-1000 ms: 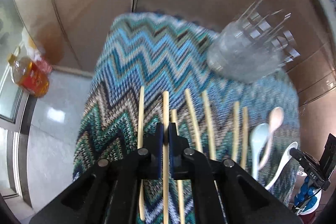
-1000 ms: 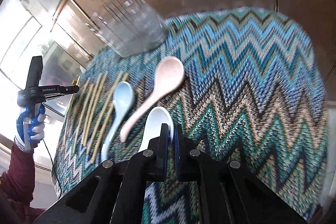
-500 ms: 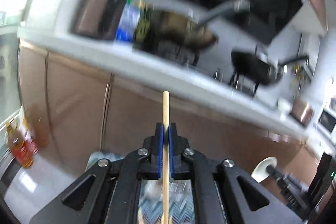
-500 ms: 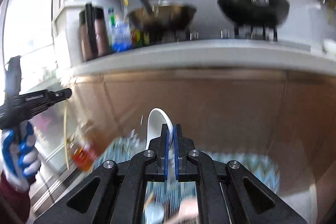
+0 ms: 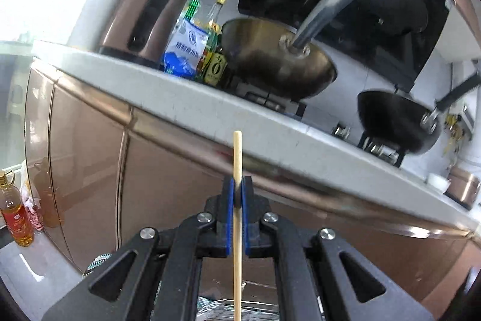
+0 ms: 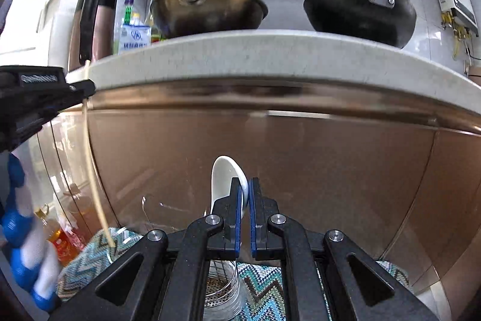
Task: Organize utensils
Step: 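Lift the chopstick and spoon and drop both into the clear utensil holder, then lower the left tool to another chopstick while the right tool grasps another spoon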
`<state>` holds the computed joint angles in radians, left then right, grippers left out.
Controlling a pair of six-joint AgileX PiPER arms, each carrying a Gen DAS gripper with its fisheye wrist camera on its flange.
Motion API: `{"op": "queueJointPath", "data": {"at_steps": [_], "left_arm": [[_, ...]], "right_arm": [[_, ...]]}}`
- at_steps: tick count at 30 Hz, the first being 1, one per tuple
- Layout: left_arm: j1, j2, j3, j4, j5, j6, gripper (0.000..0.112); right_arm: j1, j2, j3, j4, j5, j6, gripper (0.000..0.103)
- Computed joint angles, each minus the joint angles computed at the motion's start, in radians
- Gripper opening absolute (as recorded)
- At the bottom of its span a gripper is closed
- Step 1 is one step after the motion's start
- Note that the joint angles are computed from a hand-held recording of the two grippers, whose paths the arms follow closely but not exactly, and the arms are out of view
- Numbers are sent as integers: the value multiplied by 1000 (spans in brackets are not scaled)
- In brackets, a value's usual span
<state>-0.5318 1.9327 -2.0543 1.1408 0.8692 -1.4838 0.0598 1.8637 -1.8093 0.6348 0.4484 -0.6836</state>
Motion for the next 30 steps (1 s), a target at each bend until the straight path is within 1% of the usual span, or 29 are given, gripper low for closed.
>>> {"op": "queueJointPath", "data": {"at_steps": [2, 5, 6, 8, 9, 10, 12, 13, 16, 18, 19, 20, 23, 24, 25, 26, 27, 28, 30], "left_arm": [[-3, 16, 28, 34, 1, -39, 4], [-18, 36, 86, 120, 28, -116, 5], [-19, 34, 103, 131, 26, -128, 6], [-17, 16, 147, 127, -11, -128, 6], [-20, 6, 161, 129, -15, -127, 7], [-25, -9, 177, 130, -15, -120, 7], [-33, -55, 208, 124, -17, -101, 7], [-36, -79, 223, 121, -18, -96, 10], [-59, -154, 242, 116, 15, -38, 32], [-87, -204, 255, 136, 66, 0, 34], [-107, -236, 263, 141, 99, 33, 34], [-120, -257, 267, 137, 116, 56, 34], [-160, -320, 230, 41, 207, 210, 34], [-163, -335, 228, 13, 218, 237, 34], [-170, -359, 219, -45, 248, 289, 34], [-167, -370, 210, -89, 265, 323, 34], [-156, -393, 206, -173, 283, 372, 34], [-143, -413, 212, -243, 288, 400, 33], [-139, -447, 245, -319, 303, 419, 33]], "right_arm": [[3, 12, 21, 39, -15, -40, 5], [0, 24, 51, 92, -17, -90, 7], [0, 25, 58, 96, -13, -93, 9], [-4, 22, 75, 115, -8, -110, 10], [-7, 14, 88, 132, -10, -125, 13], [-11, 7, 94, 147, -10, -135, 19], [-20, -18, 99, 163, -9, -144, 24], [-26, -33, 100, 170, -5, -147, 25], [-53, -101, 114, 177, 23, -146, 26], [-81, -145, 124, 189, 49, -156, 26], [-99, -163, 126, 200, 69, -162, 26], [-125, -192, 128, 200, 100, -154, 26], [-169, -230, 103, 171, 180, -103, 26], [-196, -253, 108, 176, 214, -105, 26], [-220, -270, 115, 183, 240, -112, 26], [-243, -290, 121, 186, 270, -114, 26], [-280, -314, 133, 205, 314, -125, 26], [-286, -326, 130, 191, 336, -101, 26], [-332, -351, 144, 204, 391, -104, 26]]}}
